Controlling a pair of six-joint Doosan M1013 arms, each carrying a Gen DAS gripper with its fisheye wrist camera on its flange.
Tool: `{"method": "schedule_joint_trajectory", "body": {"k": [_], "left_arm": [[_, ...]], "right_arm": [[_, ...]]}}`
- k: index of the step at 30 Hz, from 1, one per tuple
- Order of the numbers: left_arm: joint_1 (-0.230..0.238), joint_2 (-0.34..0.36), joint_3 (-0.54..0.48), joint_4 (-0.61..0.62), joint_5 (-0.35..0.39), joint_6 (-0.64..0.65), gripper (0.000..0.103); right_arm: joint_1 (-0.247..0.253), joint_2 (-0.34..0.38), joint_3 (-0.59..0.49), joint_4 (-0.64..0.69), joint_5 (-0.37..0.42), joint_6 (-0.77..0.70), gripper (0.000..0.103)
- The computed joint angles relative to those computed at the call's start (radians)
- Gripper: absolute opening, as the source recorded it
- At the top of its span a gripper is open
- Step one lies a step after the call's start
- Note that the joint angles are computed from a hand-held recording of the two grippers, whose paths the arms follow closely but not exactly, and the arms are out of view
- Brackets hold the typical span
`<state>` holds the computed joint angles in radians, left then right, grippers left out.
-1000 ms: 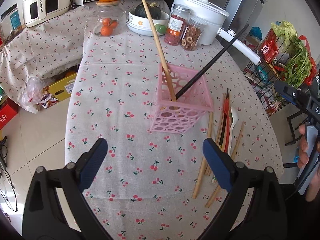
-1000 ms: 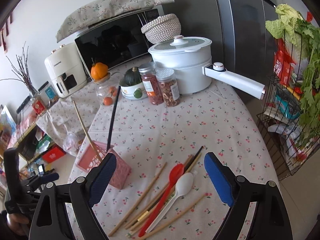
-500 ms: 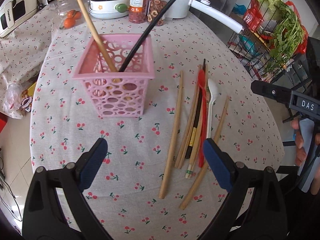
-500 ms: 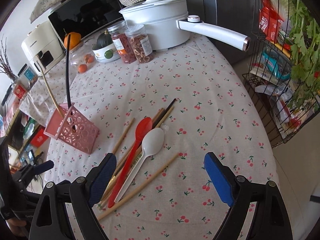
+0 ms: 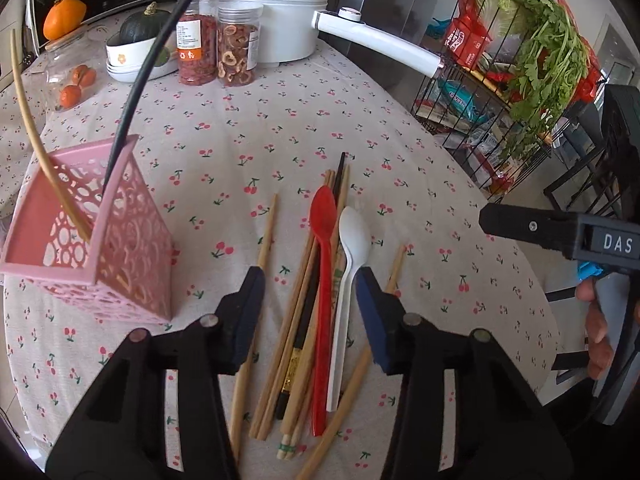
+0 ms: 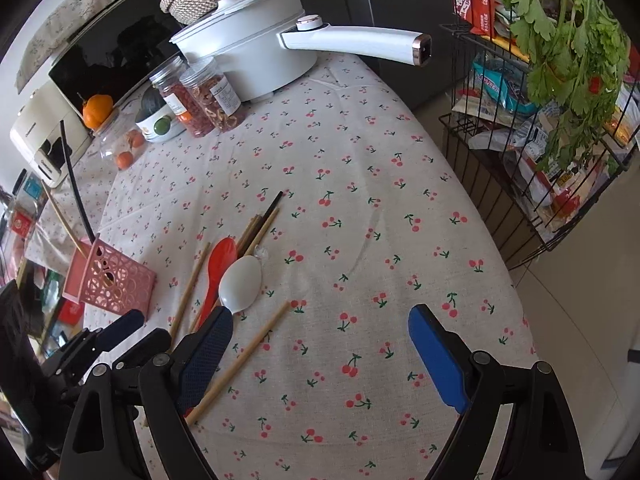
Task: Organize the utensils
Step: 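Move the left tool back to the pile and grasp the red spoon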
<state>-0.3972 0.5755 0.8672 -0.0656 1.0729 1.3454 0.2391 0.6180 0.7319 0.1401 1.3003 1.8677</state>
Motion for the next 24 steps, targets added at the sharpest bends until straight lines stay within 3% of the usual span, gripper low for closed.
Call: {"method": "schedule_joint_trajectory", "body": {"k": [14, 16, 17, 20, 24], "left_arm": [[-0.005, 0.135, -0.183, -0.004, 0.065, -0.076, 0.031], [0.001, 0.155, -0.213, -0.027, 0.094, -0.086, 0.022], [0.003, 0.161, -0.221, -0.032, 0.103, -0.092, 0.012], [0.005, 0.152, -0.209, -0.033, 0.092, -0.103, 0.005], [-0.002, 0.113, -0.159, -0.017, 0.05, -0.07, 0.004]], "right_arm": [[-0.046, 0.012, -0.014, 0.088, 0.01, 0.092, 0.091], [-0.048, 0.012, -0.015, 0.094, 0.011, 0.094, 0.091], [-0.048, 0.014, -0.017, 0.097, 0.013, 0.093, 0.091], [-0.046, 0.018, -0.022, 0.094, 0.019, 0.094, 0.091], [-0.044, 0.03, -0.037, 0.087, 0.038, 0.097, 0.091]]}}
